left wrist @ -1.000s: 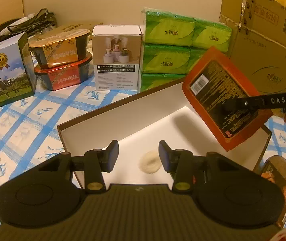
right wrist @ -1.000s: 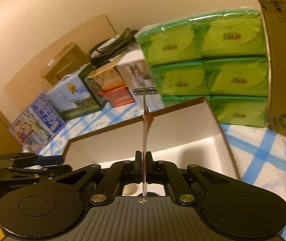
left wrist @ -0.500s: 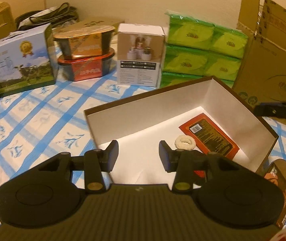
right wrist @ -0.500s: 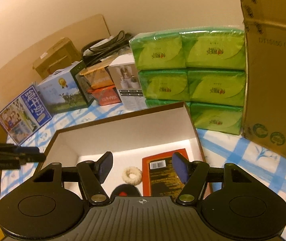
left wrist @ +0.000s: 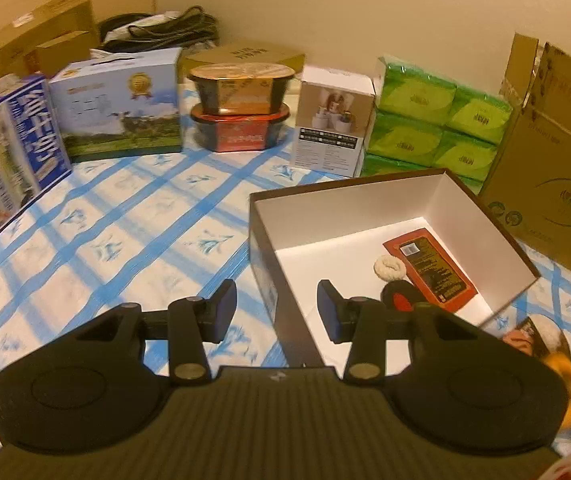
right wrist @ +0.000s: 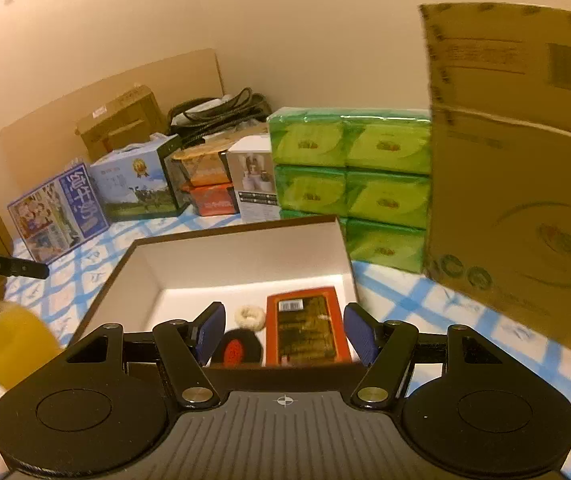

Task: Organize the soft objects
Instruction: 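Move both grippers back toward the grey and green cloths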

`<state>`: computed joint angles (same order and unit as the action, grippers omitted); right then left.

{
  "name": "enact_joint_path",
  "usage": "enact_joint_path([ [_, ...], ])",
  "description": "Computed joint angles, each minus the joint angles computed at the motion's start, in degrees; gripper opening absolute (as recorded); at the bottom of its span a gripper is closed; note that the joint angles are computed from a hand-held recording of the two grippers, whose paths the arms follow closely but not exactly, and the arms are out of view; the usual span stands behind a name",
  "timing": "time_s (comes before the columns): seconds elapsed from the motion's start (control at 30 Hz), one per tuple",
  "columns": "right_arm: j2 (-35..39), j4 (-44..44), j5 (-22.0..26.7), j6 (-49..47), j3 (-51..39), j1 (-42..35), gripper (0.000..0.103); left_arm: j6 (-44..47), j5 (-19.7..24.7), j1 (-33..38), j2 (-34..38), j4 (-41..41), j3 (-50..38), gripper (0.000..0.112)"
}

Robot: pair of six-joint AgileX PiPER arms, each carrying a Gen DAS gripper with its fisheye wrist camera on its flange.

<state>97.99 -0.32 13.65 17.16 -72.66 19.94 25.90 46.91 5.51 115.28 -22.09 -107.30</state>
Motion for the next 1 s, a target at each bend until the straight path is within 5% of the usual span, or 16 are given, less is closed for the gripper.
enact_joint_path([
  [0.37,-18.6,-7.1,4.2,11.3,15.9,6.2,0.065,1.2,-3.9,3.0,-22.6,-2.8,30.3,0.041],
  [0.6,-27.5,-25.0,8.8,34.1,22.8,15.0,0.065,0.9,-4.6,2.5,-38.1,-4.0,47.2,0.041],
  [1.0,-36.3,-39.6,18.7,57.7,29.8,32.7,0.065,-14.8,-1.5,-6.5,-59.1,7.0,61.6,0.042],
])
